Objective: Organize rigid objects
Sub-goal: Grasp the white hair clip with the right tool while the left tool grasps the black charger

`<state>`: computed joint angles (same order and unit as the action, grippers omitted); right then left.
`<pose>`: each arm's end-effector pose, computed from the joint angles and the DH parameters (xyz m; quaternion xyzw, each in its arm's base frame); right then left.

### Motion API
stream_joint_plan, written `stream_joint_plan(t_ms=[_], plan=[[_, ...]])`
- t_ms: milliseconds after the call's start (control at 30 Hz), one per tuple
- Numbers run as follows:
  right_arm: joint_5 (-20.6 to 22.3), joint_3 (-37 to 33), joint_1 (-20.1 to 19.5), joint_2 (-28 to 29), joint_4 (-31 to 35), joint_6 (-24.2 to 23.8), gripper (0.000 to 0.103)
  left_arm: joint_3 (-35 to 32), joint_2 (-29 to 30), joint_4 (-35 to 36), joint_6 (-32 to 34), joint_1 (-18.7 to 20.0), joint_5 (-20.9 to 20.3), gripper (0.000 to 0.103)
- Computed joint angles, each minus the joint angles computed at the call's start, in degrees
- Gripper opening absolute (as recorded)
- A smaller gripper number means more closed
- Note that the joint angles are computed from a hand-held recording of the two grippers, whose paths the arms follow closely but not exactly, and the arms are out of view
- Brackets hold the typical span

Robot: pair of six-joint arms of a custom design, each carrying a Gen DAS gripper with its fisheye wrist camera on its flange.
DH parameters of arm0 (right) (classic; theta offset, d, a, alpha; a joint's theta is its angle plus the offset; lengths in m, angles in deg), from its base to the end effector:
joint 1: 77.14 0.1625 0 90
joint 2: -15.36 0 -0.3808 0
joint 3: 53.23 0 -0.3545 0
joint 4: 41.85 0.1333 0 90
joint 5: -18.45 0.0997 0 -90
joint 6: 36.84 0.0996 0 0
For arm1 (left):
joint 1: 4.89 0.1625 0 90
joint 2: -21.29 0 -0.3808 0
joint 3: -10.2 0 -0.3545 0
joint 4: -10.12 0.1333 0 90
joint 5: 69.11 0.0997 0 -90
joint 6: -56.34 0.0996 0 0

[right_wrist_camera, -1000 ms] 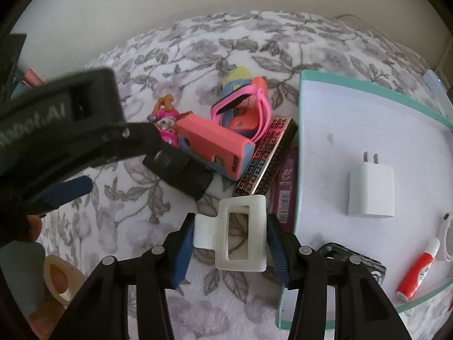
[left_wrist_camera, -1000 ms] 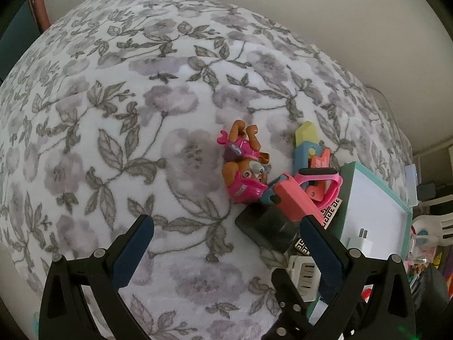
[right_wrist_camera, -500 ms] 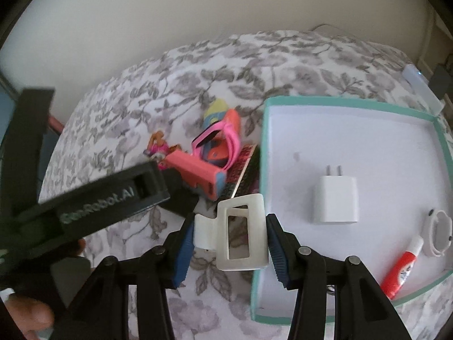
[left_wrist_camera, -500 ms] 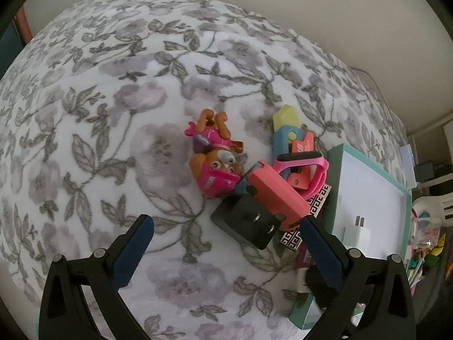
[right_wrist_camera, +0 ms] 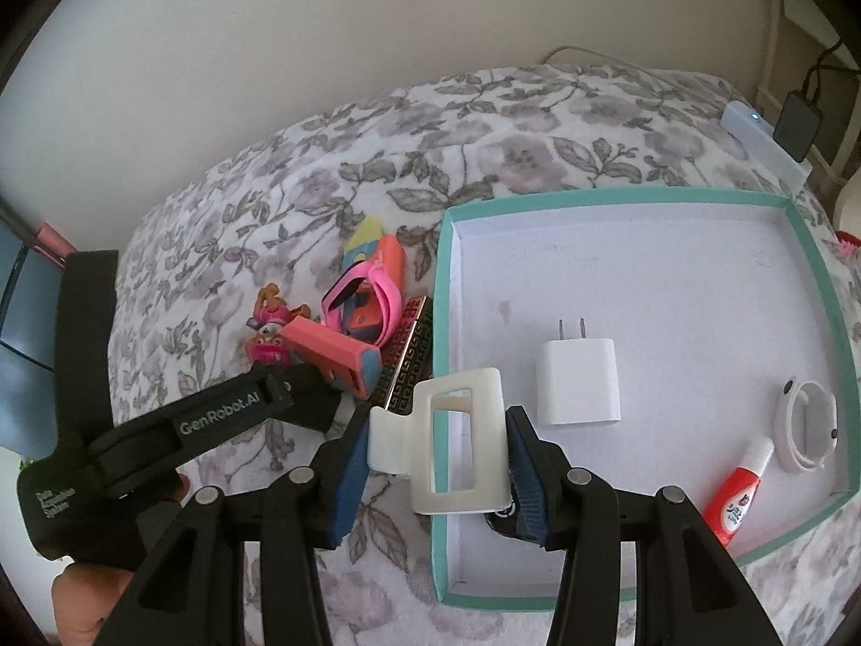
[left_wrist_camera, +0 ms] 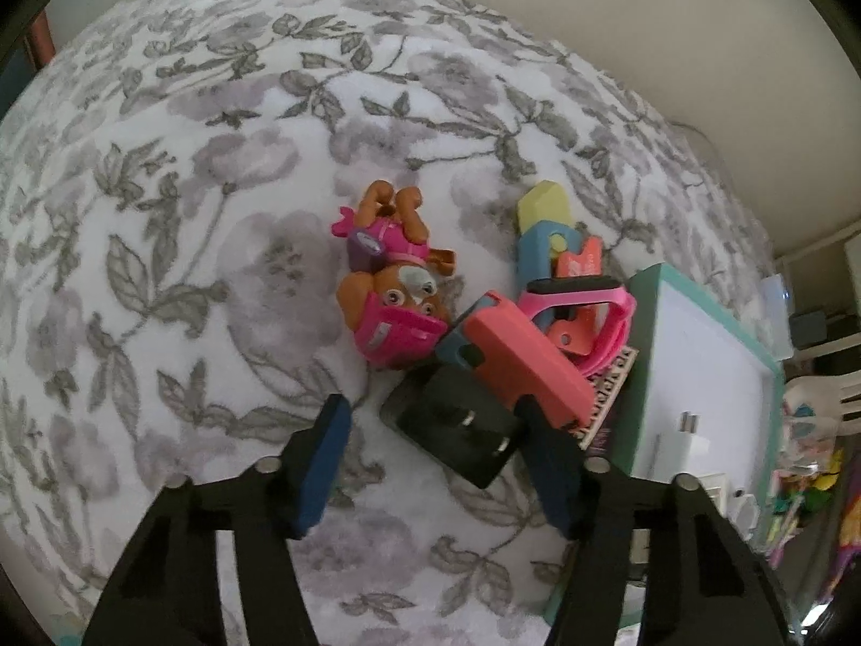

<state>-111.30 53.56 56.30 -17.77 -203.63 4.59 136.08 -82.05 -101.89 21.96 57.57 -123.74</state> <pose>0.4052 -0.3266 -0.0494 0.0221 -0.9401 0.2180 0.2613 0.0128 -0.3884 0.3150 -0.0554 0.9511 -0.1525 0.2628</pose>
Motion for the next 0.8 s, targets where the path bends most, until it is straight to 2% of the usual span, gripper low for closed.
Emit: stream_joint_plan(t_ms=[33,167,400,500,633,800], plan=[[0.0,0.0,0.0,0.0,0.1,0.1,0.051,0.1,-0.2,-0.7,0.5,0.2,-0.9,0.052],[0.1,0.5,-0.3,-0.2,0.0,0.6,0.051,0.4,-0.2,-0.4,0.6,-0.7,0.1,0.051],[0.2,1.1,-0.4,-0.6,-0.1,1.2,0.051,0.4,-1.0,-2.0,-0.3,0.9,-1.3,0.051],[0.4,1.0,-0.4,-0.5,0.2,1.2,0.051,0.3,-0.6,-0.6,-2.2,0.8,1.2,0.051],[0.5,1.1,-0.4,-0.6,0.0,1.2,0.051,0.2,-0.2,-1.7,-2.1,2.9,-0.9,0.047],[0.6,1.3,-0.7,-0.7,0.2,1.6,0.051,0.7,-0.3,-1.0,-2.3,2.0,0.7,0.046]])
